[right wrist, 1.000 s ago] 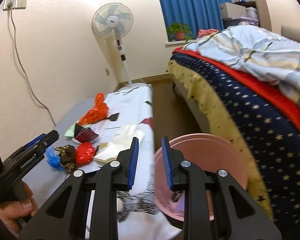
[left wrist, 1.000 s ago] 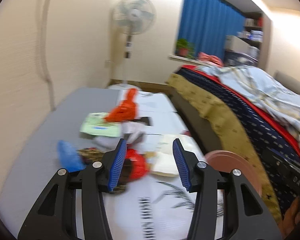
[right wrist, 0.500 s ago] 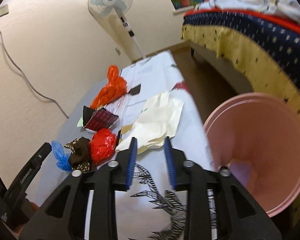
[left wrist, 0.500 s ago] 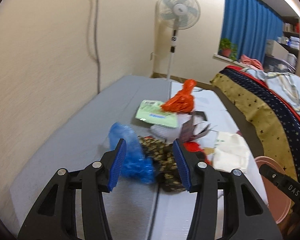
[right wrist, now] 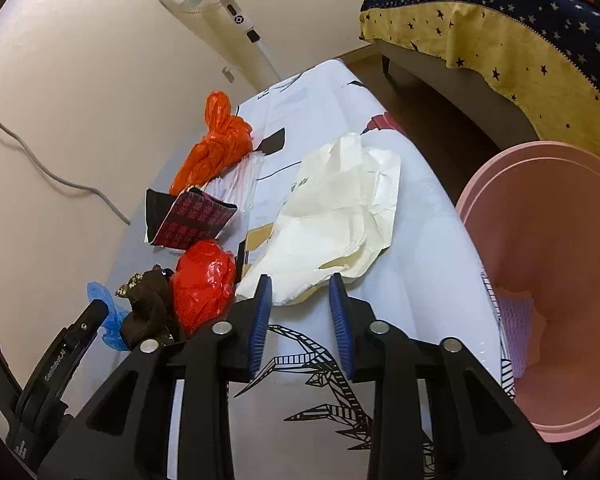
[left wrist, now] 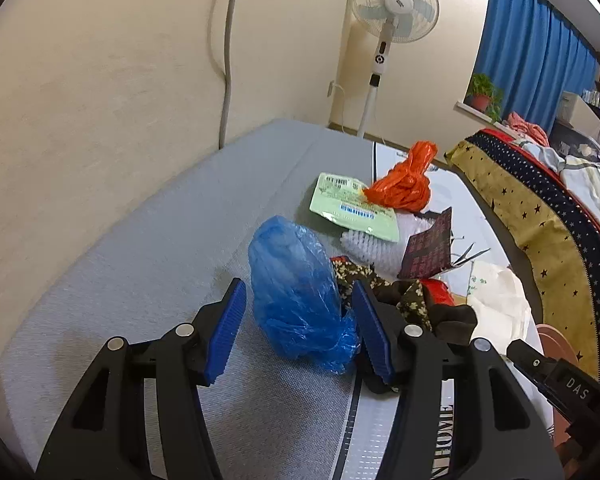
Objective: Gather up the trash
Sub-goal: 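Grasp the blue plastic bag with the left gripper while the right gripper grasps the cream paper bag, then carry both bags over the pink bin and open both grippers to release them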
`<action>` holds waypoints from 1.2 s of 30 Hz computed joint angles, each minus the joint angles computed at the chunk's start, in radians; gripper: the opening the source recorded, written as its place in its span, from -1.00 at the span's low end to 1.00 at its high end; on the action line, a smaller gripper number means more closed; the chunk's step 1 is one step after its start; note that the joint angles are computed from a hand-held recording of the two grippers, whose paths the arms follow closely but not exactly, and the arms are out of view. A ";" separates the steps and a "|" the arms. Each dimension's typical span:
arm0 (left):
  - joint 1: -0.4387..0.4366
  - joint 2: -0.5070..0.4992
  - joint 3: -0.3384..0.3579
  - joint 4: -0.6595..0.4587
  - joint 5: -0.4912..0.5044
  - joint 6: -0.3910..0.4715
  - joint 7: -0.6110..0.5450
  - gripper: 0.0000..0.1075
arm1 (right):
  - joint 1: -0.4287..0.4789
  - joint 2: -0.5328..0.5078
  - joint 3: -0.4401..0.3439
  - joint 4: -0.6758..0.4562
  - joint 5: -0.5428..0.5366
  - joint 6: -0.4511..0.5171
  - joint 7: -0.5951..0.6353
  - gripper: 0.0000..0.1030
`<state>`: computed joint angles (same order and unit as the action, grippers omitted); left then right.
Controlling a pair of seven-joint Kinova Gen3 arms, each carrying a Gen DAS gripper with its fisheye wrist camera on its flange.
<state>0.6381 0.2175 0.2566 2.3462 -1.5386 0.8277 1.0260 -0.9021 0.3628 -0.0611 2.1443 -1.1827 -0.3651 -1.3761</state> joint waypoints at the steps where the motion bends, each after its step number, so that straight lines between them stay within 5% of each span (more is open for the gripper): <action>1: -0.009 0.001 -0.003 -0.001 -0.003 -0.018 -0.004 0.01 | -0.010 0.003 0.009 -0.005 -0.022 0.002 0.022 -0.55; 5: -0.027 0.003 -0.010 -0.002 -0.014 -0.056 -0.012 -0.28 | -0.016 0.010 0.013 -0.017 -0.079 0.010 0.089 -0.89; 10: -0.028 -0.005 -0.010 -0.011 0.021 -0.054 -0.056 -0.81 | -0.011 0.005 -0.005 -0.014 -0.100 -0.011 0.132 -0.97; 20: 0.003 -0.047 0.002 -0.004 0.057 0.024 -0.073 -0.91 | -0.021 -0.066 -0.091 -0.006 -0.247 -0.148 0.349 -0.98; 36: 0.101 -0.083 0.071 -0.013 0.052 0.135 -0.119 -0.91 | -0.012 -0.211 -0.283 0.073 -0.407 -0.378 0.486 -0.98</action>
